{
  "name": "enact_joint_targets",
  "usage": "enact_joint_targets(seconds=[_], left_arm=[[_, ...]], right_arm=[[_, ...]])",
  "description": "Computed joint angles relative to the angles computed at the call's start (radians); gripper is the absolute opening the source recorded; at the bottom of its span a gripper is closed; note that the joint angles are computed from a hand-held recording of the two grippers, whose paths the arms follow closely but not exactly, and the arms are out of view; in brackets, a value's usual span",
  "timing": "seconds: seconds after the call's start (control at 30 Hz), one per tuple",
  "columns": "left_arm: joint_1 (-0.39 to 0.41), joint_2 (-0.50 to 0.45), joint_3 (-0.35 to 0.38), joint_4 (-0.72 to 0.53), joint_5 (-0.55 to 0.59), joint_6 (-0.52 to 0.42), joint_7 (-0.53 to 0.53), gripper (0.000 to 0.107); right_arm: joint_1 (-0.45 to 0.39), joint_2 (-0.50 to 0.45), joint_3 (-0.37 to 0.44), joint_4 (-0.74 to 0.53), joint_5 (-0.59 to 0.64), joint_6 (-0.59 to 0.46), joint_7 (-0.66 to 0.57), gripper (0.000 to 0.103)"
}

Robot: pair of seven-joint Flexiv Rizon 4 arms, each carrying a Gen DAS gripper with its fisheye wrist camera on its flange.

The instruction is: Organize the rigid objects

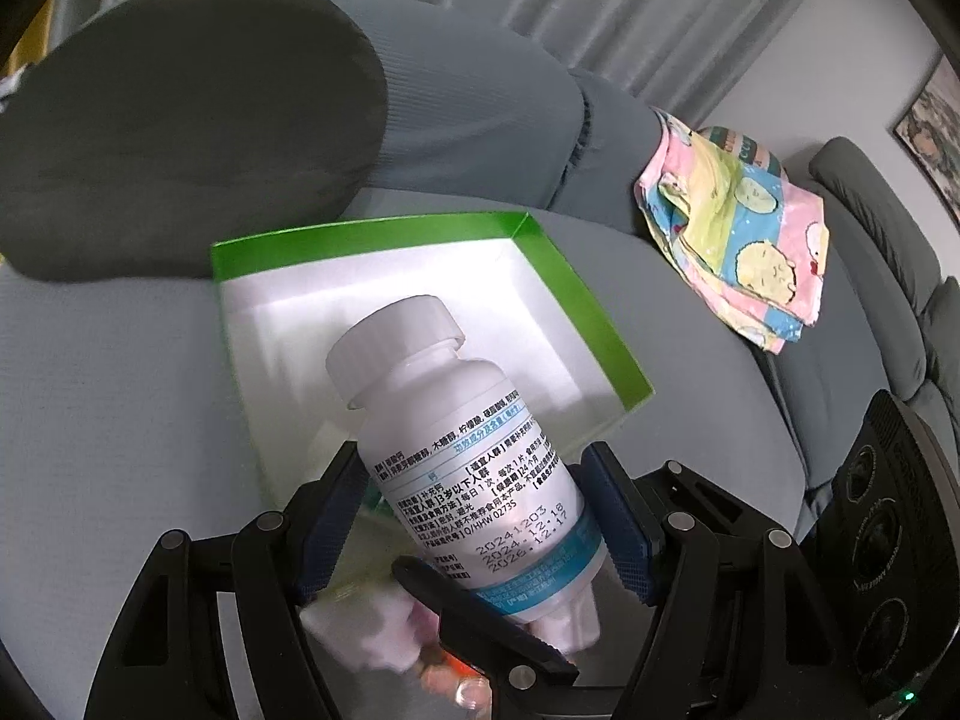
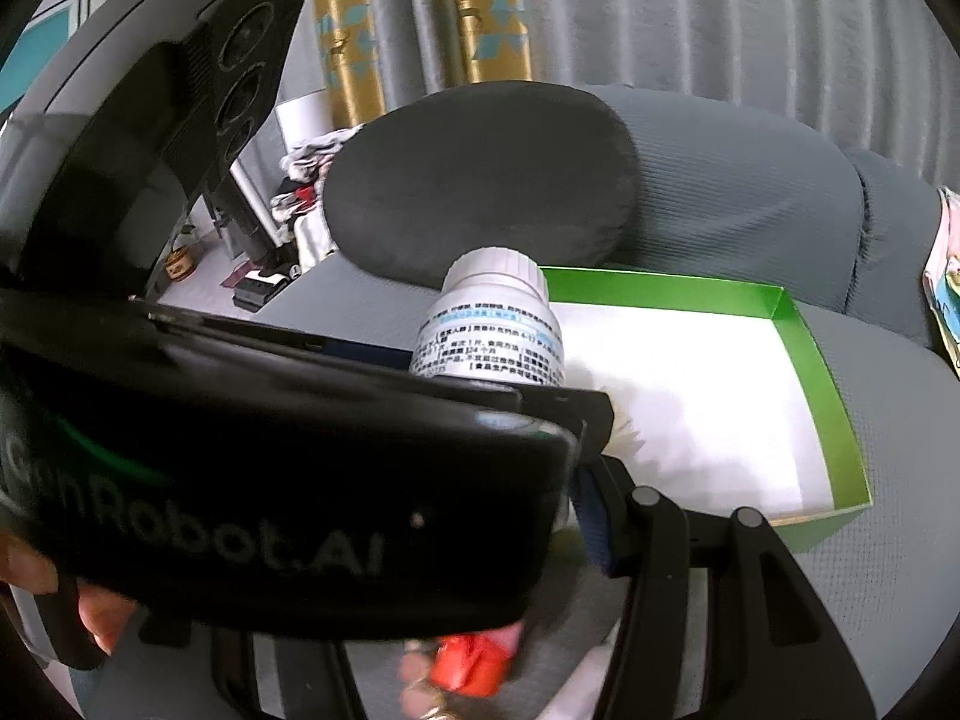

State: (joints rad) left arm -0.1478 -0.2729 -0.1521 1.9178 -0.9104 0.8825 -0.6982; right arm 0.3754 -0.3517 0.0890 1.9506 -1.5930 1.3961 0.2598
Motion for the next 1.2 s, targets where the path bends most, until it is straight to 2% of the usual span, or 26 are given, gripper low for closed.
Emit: enact_joint_targets(seconds=[0.17,0.4,0.7,0.77,0.83,0.87,1.03,1.2], left_arm=[[-0.002,-0.071,-0.02,-0.071,0.016,-0.004,-0.037,0.074],[0.005,-0.135,-0.041,-0.129,0.055,-0.006,-0.086,0.074],[0.017,-0.185,-0.054,-0.164,0.091,-0.005,-0.162,0.074],[0.017,-0.185,-0.053,-0.16,0.097,0.019,-0.173,0.074],[0.022,-0.18,-0.055,-0.152,0.095,0.031,-0.178,0.074],[0.023,-0.176,-0.055,-0.148,0.097,0.036,-0.181,0.074],[0.01,-0.142,-0.04,-0.104,0.138,0.114,-0.202,0.074],[-0.002,-0.083,-0.036,-0.024,0.165,0.22,-0.188,0.074]], right_arm=[[-0.042,-0.018,-0.015,-0.012,-0.041,0.044,0.017,0.054],[-0.066,-0.048,-0.017,-0.022,-0.023,0.066,-0.019,0.054],[-0.002,-0.09,-0.055,-0.026,0.185,0.044,-0.186,0.056],[0.021,-0.091,-0.07,-0.026,0.231,0.019,-0.225,0.061],[0.043,-0.078,-0.092,-0.014,0.225,0.002,-0.208,0.076],[0.048,-0.07,-0.103,-0.009,0.204,-0.002,-0.183,0.077],[0.014,-0.02,-0.091,0.028,0.098,-0.012,-0.056,0.079],[-0.021,0.039,-0.043,0.082,0.066,-0.059,0.003,0.081]])
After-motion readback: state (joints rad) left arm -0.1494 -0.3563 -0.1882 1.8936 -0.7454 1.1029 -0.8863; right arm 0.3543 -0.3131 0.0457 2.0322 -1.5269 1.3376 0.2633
